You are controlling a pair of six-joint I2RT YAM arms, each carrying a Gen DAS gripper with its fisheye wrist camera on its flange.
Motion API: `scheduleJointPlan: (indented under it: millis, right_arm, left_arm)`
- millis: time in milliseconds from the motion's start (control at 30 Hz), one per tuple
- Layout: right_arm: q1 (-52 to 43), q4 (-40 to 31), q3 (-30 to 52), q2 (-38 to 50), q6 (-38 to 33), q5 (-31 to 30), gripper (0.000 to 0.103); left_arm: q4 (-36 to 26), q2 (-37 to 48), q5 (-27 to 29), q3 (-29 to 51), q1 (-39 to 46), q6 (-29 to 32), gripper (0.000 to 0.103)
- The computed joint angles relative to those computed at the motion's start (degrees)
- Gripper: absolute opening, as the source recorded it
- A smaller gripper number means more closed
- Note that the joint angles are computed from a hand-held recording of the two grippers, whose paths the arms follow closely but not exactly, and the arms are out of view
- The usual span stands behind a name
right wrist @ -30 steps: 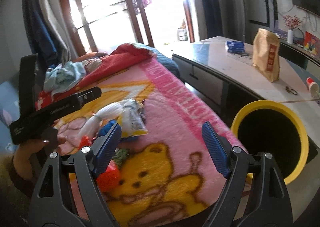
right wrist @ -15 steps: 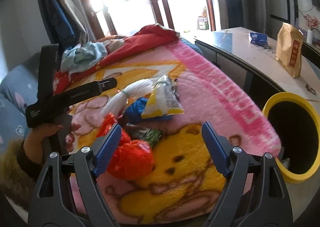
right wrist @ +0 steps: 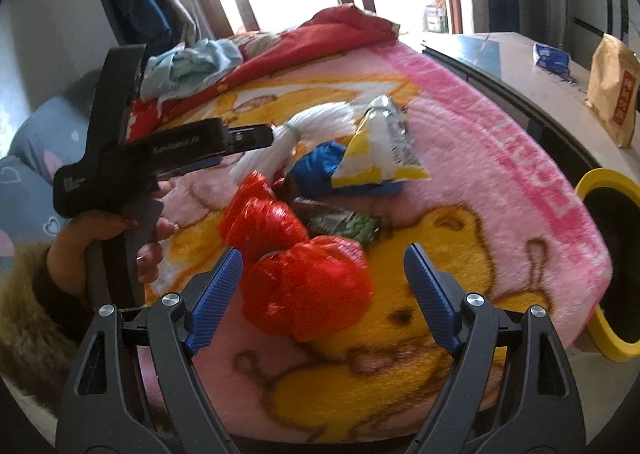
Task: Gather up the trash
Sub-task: 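Grasp a white foam net with the left gripper while the right gripper grasps the red plastic bag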
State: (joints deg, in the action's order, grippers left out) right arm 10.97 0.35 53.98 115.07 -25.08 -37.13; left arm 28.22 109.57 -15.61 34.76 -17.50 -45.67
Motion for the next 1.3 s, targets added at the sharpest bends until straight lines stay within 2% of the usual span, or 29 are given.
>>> scheduleJointPlan:
  millis: [100, 133, 200, 267, 400, 467, 567, 633, 667, 700, 867, 1300]
  right_arm:
    - [0.9, -0.4, 0.2, 0.7, -0.3, 0.8, 0.075]
    - [1.2, -0.6, 0.2, 0.9, -0.3, 1.1, 0.075]
    - [1.5, -0.7, 0.4, 1.3, -0.3, 1.3, 0.075]
    - [1.8, -1.1, 0.4, 1.6, -0.5, 1.6, 0.075]
    - [2.1, -2.0, 0.8, 2.0, -1.1, 1.7, 0.074]
    - [2.1, -2.6, 1.0, 2.1, -1.7, 1.5, 0.069]
    - [2.2, -3.3, 1.0, 2.1, -2.6, 1.0, 0.058]
    - [2.0, -3.8, 0.8, 1.9, -3.2, 0.5, 0.054]
    - [1.9, -3.9, 0.8, 1.8, -3.4, 0.2, 0.048]
    - [1.7, -4.4, 0.7, 1.6, -3.8, -0.1, 0.043]
    - [0.9, -5.3, 0.5, 0.3, -5.0, -1.5, 0.036]
    - [-2.0, -5.9, 1.6, -2.6, -3.7, -5.7, 0.030]
  left_arm:
    - [1.1, 1.6, 2.3, 0.4, 0.4, 0.2, 0.089]
    - [1.6, 2.1, 3.1, 0.5, 0.6, 0.1, 0.080]
    - [2.1, 2.9, 4.2, 0.6, 1.0, -0.1, 0.073]
    - [3.0, 3.5, 5.9, 0.5, 1.6, -0.2, 0.059]
    - [3.3, 3.8, 7.6, 0.8, 1.9, 0.8, 0.043]
    - [2.9, 3.2, 7.2, 0.9, 1.5, 1.5, 0.031]
    - [2.4, 1.8, 6.2, 0.6, 0.8, 2.4, 0.023]
    - [3.0, 0.8, 6.2, 0.0, 0.6, 2.4, 0.017]
    - [3.1, 0.2, 6.0, -0.2, 0.5, 2.5, 0.015]
    - [3.0, -0.4, 5.5, -0.4, 0.2, 2.5, 0.015]
    - [2.8, -4.4, 3.6, -2.0, -0.4, 2.7, 0.013]
    - [-2.3, -15.7, -2.0, -2.5, -3.7, 4.6, 0.012]
